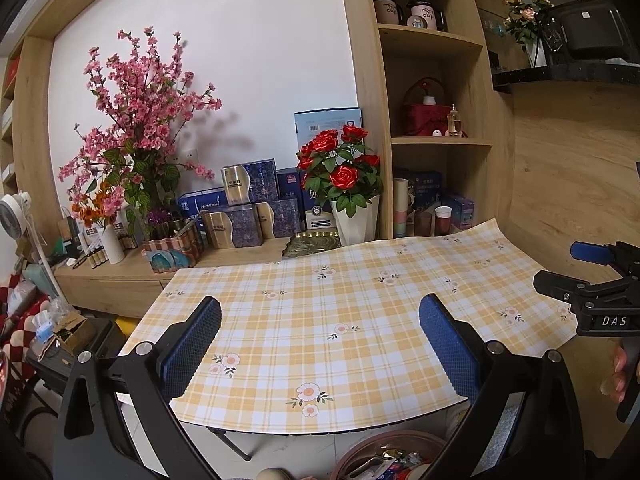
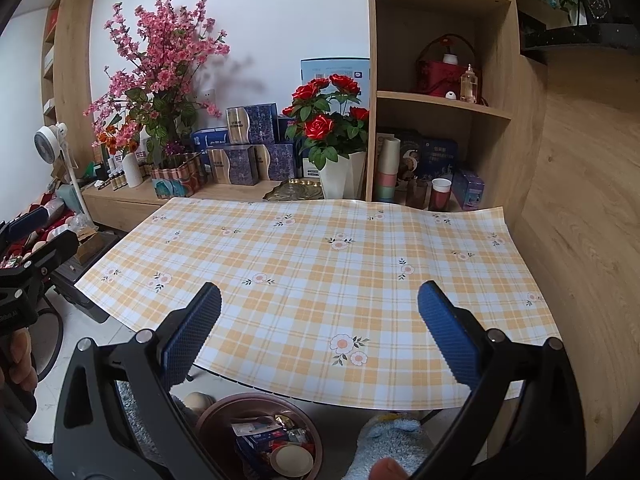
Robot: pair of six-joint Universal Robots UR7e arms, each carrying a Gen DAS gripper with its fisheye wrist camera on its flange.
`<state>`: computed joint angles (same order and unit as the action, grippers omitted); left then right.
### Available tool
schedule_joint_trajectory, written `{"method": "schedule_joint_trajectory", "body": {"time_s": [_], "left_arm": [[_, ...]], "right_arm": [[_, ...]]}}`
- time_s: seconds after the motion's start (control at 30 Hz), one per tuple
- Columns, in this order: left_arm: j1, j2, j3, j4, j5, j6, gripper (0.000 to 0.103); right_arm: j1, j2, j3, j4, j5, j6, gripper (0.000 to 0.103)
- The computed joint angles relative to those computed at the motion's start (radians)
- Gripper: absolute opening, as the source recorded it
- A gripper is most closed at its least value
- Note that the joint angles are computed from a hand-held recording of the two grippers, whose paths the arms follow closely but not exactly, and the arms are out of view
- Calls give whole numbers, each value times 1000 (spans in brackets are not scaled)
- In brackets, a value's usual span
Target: Collect trash
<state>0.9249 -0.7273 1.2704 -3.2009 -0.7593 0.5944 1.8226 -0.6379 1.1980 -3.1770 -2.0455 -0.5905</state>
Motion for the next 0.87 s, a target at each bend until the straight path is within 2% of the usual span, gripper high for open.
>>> {"method": "schedule_joint_trajectory", "body": {"time_s": [0.87], "left_arm": [[-2,-3,-3,-14,14,13,97]], "right_arm": [[4,-5,-8,13,0,5,97]]}}
